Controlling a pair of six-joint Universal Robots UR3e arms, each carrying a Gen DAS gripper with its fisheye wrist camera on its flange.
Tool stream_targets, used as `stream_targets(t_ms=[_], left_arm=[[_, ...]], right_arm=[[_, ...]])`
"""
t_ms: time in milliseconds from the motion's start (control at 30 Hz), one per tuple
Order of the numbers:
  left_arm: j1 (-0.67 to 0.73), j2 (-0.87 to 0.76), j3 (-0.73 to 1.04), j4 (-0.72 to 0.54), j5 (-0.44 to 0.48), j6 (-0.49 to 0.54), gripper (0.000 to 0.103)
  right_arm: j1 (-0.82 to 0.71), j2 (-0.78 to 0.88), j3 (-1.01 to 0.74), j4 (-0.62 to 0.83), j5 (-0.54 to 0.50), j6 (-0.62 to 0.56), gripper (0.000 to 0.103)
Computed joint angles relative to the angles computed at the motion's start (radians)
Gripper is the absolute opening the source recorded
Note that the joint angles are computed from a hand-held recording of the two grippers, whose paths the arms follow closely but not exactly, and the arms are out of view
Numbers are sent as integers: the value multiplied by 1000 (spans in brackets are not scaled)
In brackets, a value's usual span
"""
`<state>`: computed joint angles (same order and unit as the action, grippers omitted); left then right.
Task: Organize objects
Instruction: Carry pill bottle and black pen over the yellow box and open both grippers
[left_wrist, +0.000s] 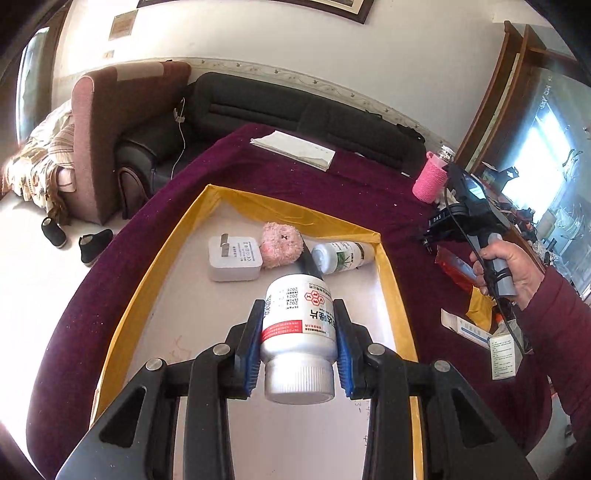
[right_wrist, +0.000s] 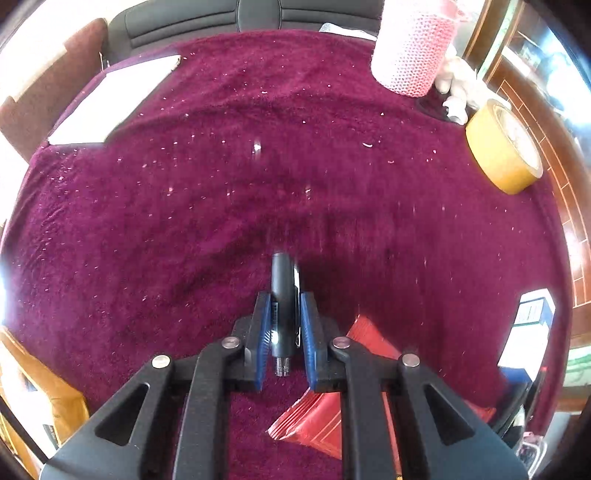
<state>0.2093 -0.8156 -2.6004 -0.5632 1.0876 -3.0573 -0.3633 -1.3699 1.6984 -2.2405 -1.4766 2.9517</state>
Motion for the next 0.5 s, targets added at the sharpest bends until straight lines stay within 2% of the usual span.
stream_targets(t_ms=[133, 267, 400, 500], left_arm=[[58, 109, 10, -133, -18, 41, 29], [90, 147, 38, -224, 6, 73, 29], [35, 30, 73, -154, 107, 67, 29], [-5, -120, 116, -97, 157, 63, 30]], right_arm=[[-76, -168, 110, 46, 130, -56, 13], [-134, -354, 156, 188, 265, -144, 13], [-131, -489, 156, 375, 369, -236, 13], [-104, -573, 172, 502, 443, -287, 13]])
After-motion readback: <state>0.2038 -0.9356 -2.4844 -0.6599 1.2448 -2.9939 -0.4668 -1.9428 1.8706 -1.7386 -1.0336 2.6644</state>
